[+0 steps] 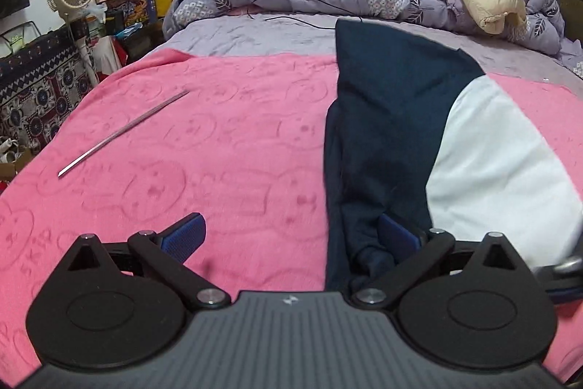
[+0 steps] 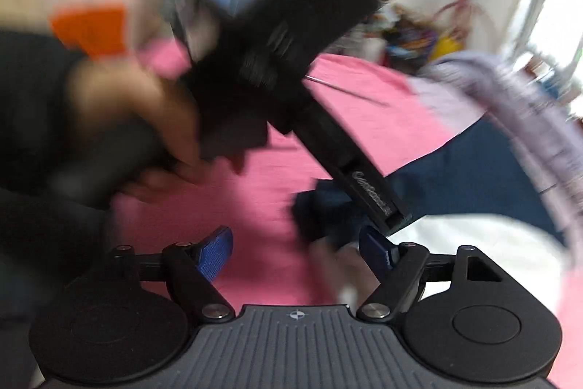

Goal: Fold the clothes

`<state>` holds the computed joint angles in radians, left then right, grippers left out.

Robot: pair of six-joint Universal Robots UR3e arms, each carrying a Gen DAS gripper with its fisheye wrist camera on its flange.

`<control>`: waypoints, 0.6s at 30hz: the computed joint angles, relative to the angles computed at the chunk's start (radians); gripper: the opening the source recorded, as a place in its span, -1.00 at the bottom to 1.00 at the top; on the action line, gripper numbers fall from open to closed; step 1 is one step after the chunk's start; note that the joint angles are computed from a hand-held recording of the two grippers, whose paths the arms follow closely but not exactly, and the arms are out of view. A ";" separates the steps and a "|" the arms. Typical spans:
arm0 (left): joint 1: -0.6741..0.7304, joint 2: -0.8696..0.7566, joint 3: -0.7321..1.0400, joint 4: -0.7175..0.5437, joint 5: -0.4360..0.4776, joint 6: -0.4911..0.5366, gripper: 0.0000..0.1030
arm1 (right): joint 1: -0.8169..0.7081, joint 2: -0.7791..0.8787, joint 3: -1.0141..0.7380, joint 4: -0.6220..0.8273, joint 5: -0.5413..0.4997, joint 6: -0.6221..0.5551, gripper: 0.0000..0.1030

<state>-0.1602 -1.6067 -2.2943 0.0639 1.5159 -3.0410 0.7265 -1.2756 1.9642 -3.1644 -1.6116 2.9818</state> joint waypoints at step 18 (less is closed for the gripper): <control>0.140 0.028 -0.145 0.089 -0.147 0.040 1.00 | -0.329 0.393 -0.695 0.365 -0.019 0.252 -0.44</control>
